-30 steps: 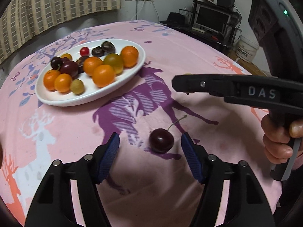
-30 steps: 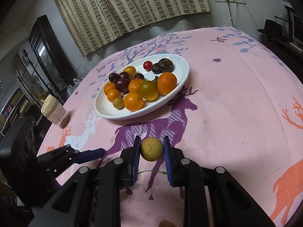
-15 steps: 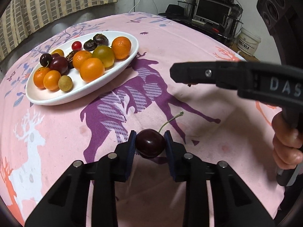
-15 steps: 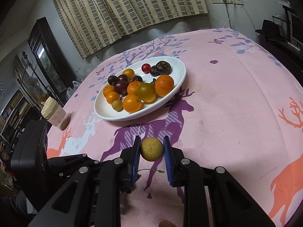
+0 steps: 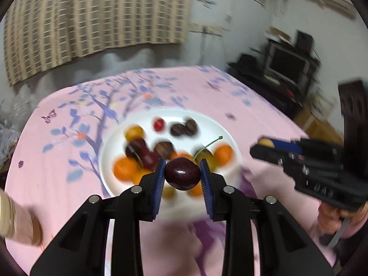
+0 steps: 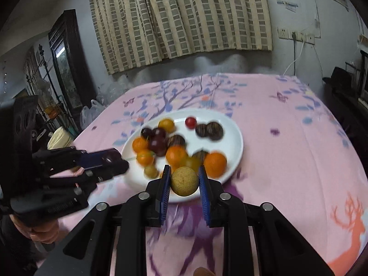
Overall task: Organize fruits
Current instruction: 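Place yellow fruit on plate with right tool while left tool places dark cherry there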
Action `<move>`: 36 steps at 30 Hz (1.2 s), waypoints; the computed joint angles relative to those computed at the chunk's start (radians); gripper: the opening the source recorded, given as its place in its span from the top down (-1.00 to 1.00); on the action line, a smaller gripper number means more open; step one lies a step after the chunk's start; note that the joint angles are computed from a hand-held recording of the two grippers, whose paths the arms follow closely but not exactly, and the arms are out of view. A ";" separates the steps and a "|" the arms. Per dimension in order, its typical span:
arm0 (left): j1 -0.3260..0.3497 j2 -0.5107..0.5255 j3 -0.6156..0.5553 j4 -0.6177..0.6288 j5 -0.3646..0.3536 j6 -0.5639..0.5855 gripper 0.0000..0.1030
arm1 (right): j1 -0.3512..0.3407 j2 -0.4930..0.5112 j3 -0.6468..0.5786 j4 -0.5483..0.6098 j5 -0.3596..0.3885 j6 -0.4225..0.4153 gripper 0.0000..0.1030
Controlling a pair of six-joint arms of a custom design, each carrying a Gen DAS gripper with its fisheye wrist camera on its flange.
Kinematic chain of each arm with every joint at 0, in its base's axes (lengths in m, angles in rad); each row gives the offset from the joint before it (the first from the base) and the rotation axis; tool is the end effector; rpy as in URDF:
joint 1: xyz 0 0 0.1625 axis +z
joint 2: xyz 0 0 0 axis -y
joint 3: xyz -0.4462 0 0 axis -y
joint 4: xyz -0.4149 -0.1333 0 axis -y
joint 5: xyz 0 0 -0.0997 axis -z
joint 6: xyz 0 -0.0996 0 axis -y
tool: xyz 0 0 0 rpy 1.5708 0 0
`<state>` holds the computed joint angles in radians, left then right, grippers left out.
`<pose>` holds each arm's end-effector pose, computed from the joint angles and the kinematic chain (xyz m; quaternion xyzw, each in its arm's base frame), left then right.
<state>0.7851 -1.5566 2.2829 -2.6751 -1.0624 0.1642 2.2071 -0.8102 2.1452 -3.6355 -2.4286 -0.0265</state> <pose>-0.1836 -0.4405 0.2891 0.3927 0.8670 -0.2487 0.1796 0.3570 -0.3856 0.1002 0.1361 -0.8516 0.4262 0.2732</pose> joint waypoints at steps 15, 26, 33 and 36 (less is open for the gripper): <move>0.138 0.303 -0.209 -0.100 0.066 0.037 0.42 | -0.159 0.094 -0.205 0.135 0.070 -0.072 0.52; 0.024 0.116 -0.048 -0.153 0.191 -0.003 -0.86 | -0.027 0.049 -0.105 0.079 -0.018 -0.041 -0.59; -0.084 -0.160 0.103 0.033 0.241 -0.098 -0.90 | 0.104 0.058 0.021 0.029 -0.130 -0.024 -0.93; -0.120 -0.270 0.170 0.136 0.283 -0.155 -0.91 | 0.121 0.084 0.064 0.013 -0.175 -0.029 -0.93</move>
